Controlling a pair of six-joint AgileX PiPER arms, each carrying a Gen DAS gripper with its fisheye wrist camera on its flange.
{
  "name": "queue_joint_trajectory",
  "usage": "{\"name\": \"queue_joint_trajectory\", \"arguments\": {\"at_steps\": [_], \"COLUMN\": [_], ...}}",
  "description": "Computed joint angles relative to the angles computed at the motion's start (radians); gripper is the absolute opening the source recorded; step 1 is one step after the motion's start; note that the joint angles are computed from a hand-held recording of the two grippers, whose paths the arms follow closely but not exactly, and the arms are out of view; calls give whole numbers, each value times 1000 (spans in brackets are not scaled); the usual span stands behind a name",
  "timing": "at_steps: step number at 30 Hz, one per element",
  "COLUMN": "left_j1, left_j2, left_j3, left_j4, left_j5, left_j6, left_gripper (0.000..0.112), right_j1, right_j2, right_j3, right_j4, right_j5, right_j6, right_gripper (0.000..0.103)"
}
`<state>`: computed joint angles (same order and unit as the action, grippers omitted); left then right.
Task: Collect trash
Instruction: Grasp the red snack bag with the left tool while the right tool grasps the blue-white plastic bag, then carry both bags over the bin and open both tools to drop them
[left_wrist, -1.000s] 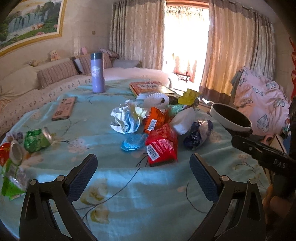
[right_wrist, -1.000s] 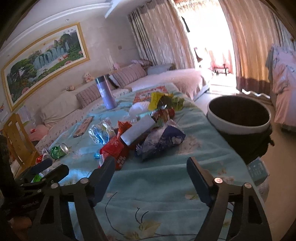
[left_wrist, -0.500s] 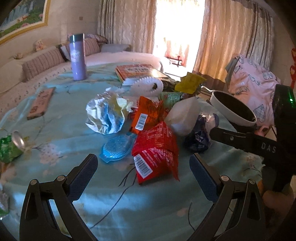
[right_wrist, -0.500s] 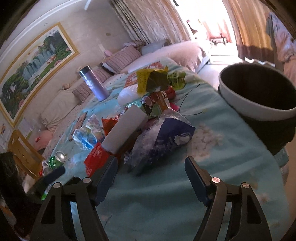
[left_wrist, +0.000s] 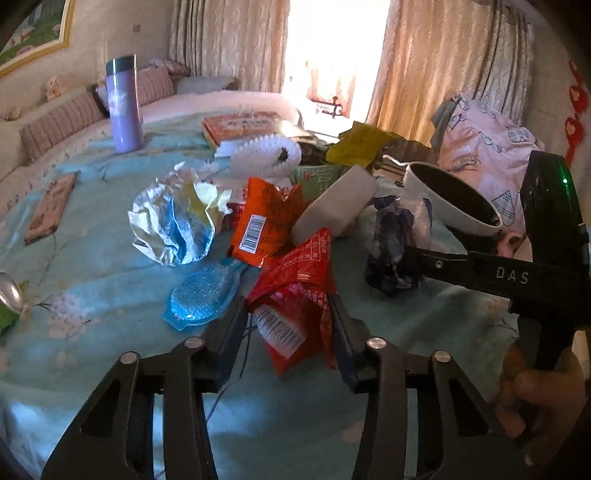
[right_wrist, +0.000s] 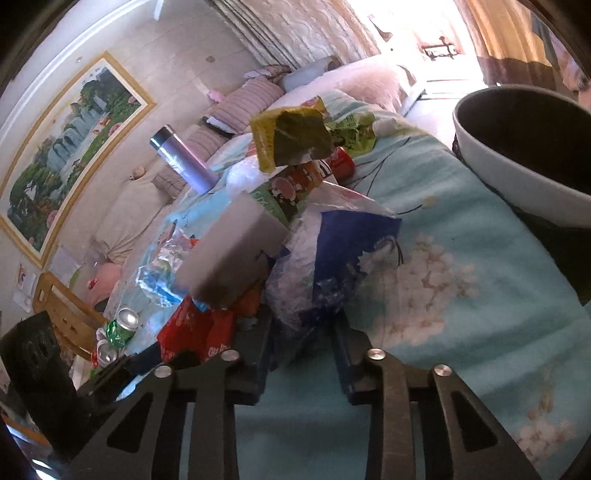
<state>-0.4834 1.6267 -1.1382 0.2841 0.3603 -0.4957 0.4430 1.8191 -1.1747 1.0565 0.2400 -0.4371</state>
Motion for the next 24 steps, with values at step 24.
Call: {"name": "queue_joint_trajectory", "arguments": {"at_steps": [24], "left_j1": [-221], "left_j2": [154], "left_j3": [-328], "left_j4": [-5], "left_j5": [95], "left_j6": [29], "left_gripper": [25], "right_j1": [-223], "right_j2": [-337], "right_j3": [300], "right_j4": [-84], "right_j5": [-45], "right_j6": [-26], "right_gripper": [27]}}
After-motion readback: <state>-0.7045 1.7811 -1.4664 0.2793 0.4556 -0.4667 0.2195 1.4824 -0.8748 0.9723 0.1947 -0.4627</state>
